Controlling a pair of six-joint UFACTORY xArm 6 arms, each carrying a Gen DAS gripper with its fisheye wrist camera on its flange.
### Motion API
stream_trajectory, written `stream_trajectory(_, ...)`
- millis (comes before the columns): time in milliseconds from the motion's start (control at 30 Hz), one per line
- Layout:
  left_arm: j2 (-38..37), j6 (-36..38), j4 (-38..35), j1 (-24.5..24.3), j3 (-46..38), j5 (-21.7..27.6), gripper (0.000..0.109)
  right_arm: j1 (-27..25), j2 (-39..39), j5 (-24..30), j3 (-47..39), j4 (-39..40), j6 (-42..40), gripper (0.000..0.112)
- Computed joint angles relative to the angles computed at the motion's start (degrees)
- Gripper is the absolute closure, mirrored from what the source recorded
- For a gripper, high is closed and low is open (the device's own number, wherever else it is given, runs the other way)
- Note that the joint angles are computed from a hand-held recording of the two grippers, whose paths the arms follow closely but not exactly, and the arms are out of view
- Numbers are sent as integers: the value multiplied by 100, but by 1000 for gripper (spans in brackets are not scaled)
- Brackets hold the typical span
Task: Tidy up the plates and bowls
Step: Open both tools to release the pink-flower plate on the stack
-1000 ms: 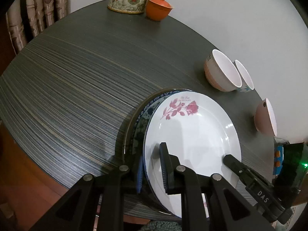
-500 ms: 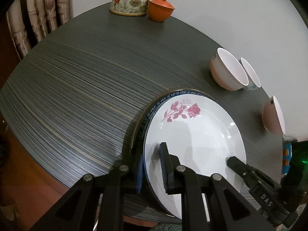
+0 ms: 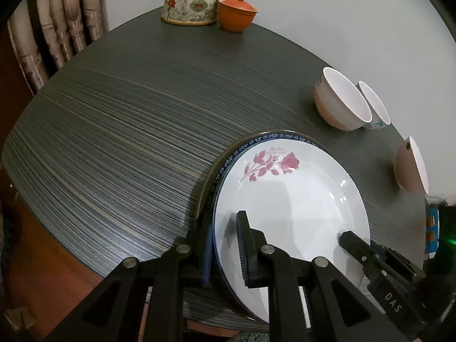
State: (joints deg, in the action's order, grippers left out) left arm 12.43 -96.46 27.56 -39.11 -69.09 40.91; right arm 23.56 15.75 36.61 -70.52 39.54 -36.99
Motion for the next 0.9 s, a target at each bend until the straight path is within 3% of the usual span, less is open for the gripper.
stream_trajectory(400, 136, 98, -33, -39, -214, 207, 91, 122, -62, -216, 106, -319, 202, 83)
stream_trajectory(567, 163, -126, 505, -143, -392, 454, 74, 153, -70, -236, 109, -370, 246, 77)
stream_trajectory(667, 237, -108, 724, -224, -570, 740, 74, 194, -112, -341, 164, -380, 221, 75)
stream_trajectory(900, 172, -151, 702, -199, -463, 672, 74, 192, -97, -327, 140, -471, 305, 73)
